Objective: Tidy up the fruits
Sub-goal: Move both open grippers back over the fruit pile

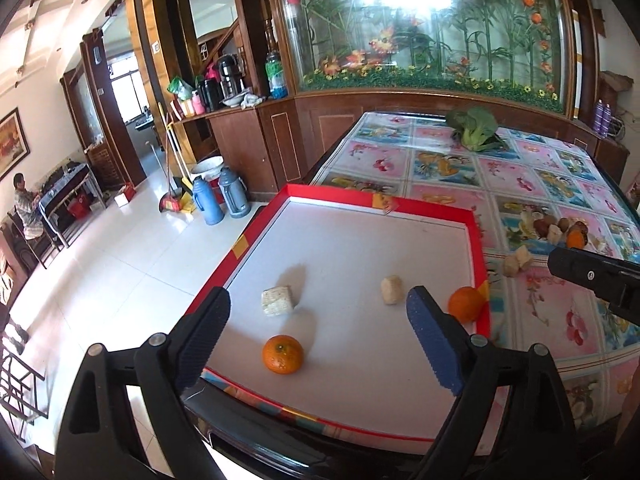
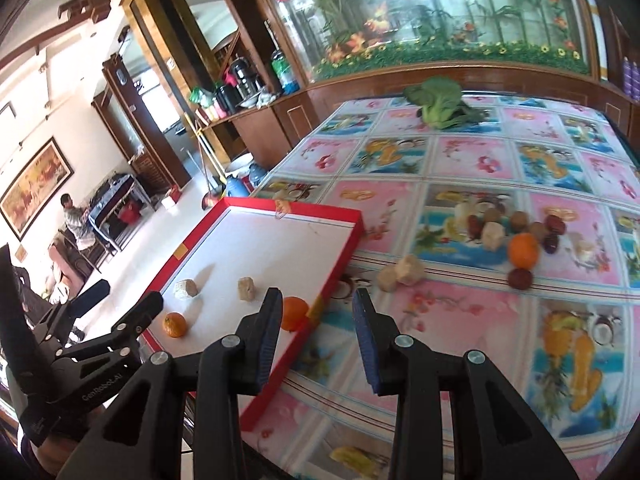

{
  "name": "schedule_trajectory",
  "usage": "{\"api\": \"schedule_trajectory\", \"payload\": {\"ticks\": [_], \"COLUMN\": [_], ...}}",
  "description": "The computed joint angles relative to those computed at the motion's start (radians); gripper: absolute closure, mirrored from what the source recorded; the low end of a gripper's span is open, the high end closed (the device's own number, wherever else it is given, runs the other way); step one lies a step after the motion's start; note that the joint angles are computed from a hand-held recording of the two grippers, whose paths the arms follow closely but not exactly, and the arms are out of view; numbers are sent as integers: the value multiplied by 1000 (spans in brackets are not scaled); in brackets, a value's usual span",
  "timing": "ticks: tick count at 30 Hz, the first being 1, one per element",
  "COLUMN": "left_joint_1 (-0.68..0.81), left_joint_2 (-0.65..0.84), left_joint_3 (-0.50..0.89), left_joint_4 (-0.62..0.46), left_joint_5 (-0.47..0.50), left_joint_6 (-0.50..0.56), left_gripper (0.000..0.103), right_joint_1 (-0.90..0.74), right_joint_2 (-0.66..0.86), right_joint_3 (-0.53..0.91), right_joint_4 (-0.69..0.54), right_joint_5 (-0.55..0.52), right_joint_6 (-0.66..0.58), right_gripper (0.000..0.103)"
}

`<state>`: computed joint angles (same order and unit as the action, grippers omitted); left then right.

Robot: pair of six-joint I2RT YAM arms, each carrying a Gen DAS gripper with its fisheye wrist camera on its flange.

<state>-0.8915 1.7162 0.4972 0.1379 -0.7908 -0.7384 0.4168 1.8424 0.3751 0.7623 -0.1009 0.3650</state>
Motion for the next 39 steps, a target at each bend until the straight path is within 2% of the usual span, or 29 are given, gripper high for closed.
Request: {"api": "schedule_trajectory", "payload": {"ticks": [6,11,23,34,39], "left_joint_1": [-91,-133,-126,-52,-14], "left_joint_2": [-17,26,169,269,309], "left_joint_3": [72,157,357,462,494], "left_joint_4": [-124,-159,-139,-117,-90], "left_joint_5": [-80,-103,-47,33,84], "left_joint_6": [-46,-21,119,184,222], "left_gripper": [9,8,8,8,8], "right_joint_1": [-71,-156,-346,-390,-416], "right_joint_2": [-64,-114,-83,7,49], "right_joint_3": [-102,-160,-131,-32,-1], "right_joint_4": [72,99,74,5,-21], "right_joint_5": [-28,-56,-156,-168,-161], "right_joint_6": [-18,-39,-89,-132,-191], "right_gripper": [67,67,67,67,67]}}
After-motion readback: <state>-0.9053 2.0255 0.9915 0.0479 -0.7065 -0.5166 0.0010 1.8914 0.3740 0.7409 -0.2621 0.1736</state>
